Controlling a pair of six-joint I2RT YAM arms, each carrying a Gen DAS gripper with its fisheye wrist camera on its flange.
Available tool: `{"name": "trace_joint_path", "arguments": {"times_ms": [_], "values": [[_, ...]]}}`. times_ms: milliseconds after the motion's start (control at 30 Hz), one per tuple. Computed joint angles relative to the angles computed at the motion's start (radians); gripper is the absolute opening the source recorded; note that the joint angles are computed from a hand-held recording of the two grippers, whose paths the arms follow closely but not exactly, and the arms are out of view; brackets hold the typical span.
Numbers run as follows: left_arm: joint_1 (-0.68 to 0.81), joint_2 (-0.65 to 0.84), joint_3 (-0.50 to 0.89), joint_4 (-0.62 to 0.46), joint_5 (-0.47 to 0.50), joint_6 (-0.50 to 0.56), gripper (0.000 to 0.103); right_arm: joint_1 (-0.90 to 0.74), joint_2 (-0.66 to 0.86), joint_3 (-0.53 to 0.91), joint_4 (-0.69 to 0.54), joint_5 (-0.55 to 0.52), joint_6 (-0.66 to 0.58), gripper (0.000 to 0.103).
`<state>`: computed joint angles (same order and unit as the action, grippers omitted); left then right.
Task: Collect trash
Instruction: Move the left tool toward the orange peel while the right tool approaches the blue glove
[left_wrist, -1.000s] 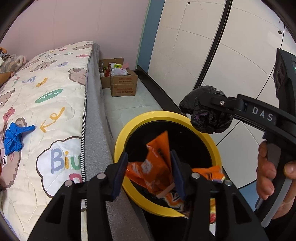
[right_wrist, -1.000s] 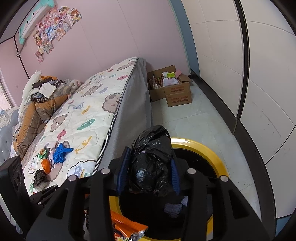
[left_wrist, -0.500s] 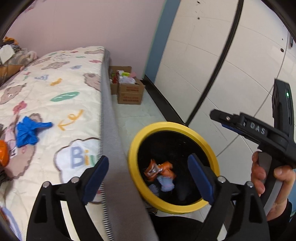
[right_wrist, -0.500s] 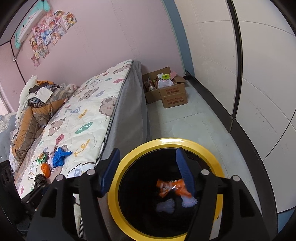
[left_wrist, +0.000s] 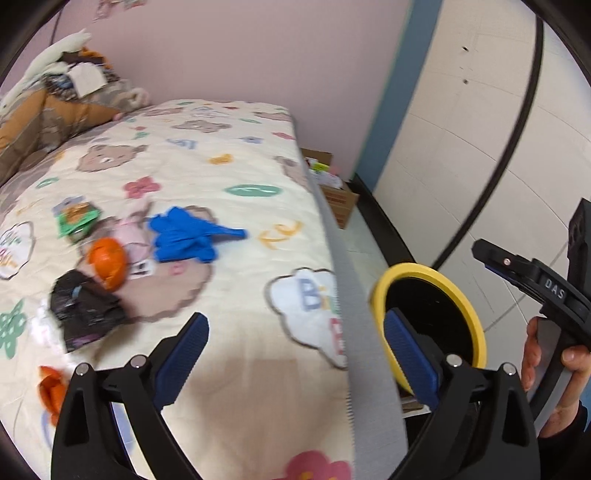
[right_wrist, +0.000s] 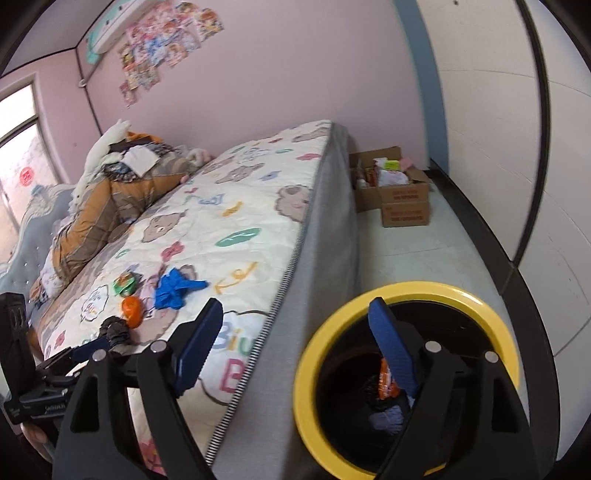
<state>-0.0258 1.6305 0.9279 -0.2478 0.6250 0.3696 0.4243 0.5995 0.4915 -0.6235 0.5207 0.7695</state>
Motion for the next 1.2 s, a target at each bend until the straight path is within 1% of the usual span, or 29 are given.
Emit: {"name": "trace_joint_path", "arguments": {"times_ms": [67,200,300,367,600,800,833,933,1000,1067,1200], "values": [[0.055,0.010,0.020,-0.027,0.012,0.029,0.092,0.066,0.079,0.023,0.051,0.043,0.013,0.082],[0.165,0.030,0.056,-0.053,0.032,0.081,0.092,0.152,0.238,0.090,0.135,0.094,0.011,0.087],[0.240,0.057,0.086,-0.061,0.048,0.112,0.093,0.198,0.358,0.144,0.206,0.133,-0.015,0.091],[0.276,0.077,0.104,-0.064,0.050,0.125,0.093,0.214,0.436,0.181,0.253,0.146,-0.031,0.091],[0.402,0.183,0.185,-0.094,0.054,0.202,0.093,0.197,0.653,0.277,0.438,0.122,-0.118,0.095],[0.463,0.281,0.252,-0.126,0.050,0.218,0.093,0.135,0.889,0.392,0.563,0.013,-0.203,0.095],[0.472,0.300,0.265,-0.134,0.051,0.220,0.093,0.126,0.934,0.420,0.572,-0.007,-0.219,0.095],[0.481,0.322,0.261,-0.109,0.041,0.211,0.093,0.107,1.074,0.514,0.586,-0.038,-0.262,0.095],[0.484,0.342,0.262,-0.088,0.026,0.203,0.093,0.091,1.169,0.593,0.568,-0.071,-0.273,0.095],[0.483,0.368,0.283,-0.105,0.019,0.193,0.093,0.077,1.255,0.671,0.545,-0.095,-0.284,0.095],[0.479,0.418,0.324,-0.129,0.007,0.171,0.093,0.072,1.414,0.834,0.477,-0.084,-0.302,0.095]]}}
